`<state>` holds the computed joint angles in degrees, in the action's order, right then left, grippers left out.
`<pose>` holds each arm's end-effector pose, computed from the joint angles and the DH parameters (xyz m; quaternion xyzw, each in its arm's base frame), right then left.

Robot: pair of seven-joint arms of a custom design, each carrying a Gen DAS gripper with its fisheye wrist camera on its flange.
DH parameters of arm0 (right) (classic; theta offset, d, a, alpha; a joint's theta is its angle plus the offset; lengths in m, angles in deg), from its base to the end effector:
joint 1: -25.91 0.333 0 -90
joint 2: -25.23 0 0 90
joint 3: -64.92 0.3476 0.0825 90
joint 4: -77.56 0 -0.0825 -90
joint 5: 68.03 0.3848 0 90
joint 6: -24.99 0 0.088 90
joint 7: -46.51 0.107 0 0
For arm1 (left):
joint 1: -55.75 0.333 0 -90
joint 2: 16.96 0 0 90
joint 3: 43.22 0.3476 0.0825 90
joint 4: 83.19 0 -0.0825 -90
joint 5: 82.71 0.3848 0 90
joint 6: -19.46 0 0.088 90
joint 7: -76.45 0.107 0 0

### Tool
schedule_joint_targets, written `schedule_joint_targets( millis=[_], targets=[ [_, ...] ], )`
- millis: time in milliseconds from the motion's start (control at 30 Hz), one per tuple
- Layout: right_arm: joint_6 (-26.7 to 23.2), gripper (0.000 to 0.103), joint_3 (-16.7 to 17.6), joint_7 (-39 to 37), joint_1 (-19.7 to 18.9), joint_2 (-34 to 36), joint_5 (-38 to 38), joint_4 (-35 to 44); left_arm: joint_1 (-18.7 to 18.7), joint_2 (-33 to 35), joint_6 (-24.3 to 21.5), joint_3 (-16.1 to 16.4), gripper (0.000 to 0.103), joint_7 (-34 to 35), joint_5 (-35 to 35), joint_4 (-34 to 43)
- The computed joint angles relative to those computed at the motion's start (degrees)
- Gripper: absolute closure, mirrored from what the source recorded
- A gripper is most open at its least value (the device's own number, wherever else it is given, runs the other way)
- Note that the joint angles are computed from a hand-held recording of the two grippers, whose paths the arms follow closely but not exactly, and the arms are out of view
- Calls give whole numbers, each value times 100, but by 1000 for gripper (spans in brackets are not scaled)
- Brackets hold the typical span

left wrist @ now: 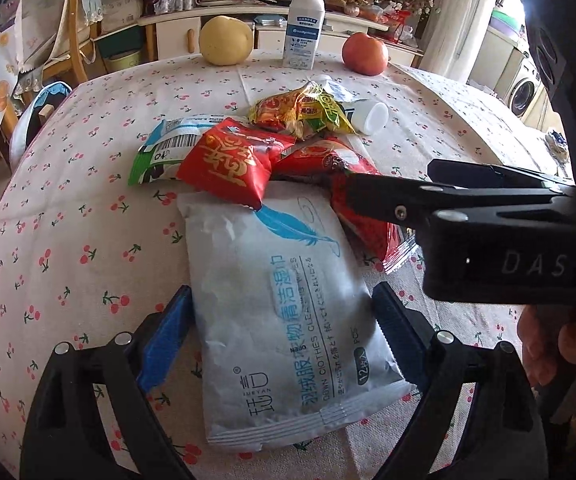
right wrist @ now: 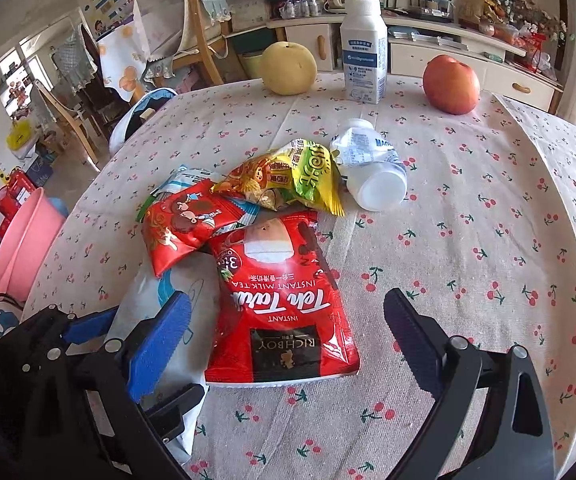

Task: Collect trash
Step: 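Lower the left gripper onto the white wet-wipe pack while the right gripper approaches the red Tea Talk packet, then grasp the wet-wipe pack with the left gripper while the right gripper grasps the red Tea Talk packet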

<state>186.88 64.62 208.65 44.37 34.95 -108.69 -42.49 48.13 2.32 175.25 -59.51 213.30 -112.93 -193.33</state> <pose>0.5714 0.2221 0.4257 -0.5521 0.7679 -0.1948 0.2598 0.6213 -0.2376 0.3990 -0.3754 0.8781 -0.2881 0.0704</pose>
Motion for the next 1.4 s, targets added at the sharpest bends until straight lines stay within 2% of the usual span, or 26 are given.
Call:
schedule_joint_targets(
  millis=[267, 300, 333, 367, 433, 833, 1067, 1200, 1400],
  targets=[
    [114, 7, -110, -24, 21, 284, -100, 200, -35, 55, 428, -23, 16, 125, 99, -80],
    [173, 10, -124, -18, 21, 311, -94, 202, -22, 52, 443, -34, 18, 138, 99, -88],
    [367, 19, -117, -63, -21, 334, -24, 162, -12, 50, 442, -36, 20, 142, 109, -87],
    [547, 22, -141, -35, -33, 336, 15, 117, -3, 51, 448, -40, 20, 147, 110, -88],
    [515, 34, -163, -81, -7, 324, 121, 109, 50, 54, 396, -71, 22, 184, 56, -66],
    [695, 40, -332, 345, 140, 193, -228, -47, 164, 33, 239, -52, 26, 194, -137, -4],
    [860, 42, -432, 1162, 191, -13, -942, -185, 399, -77, 45, -160, 27, 533, -669, 20],
    [1050, 42, -515, 2051, 201, -150, -1733, -256, 476, -153, -158, -138, 27, 722, -1030, 61],
    [1222, 42, -406, 3310, 49, -251, -2870, -159, 604, -304, -437, -80, 27, 1126, -1744, 115]
  ],
)
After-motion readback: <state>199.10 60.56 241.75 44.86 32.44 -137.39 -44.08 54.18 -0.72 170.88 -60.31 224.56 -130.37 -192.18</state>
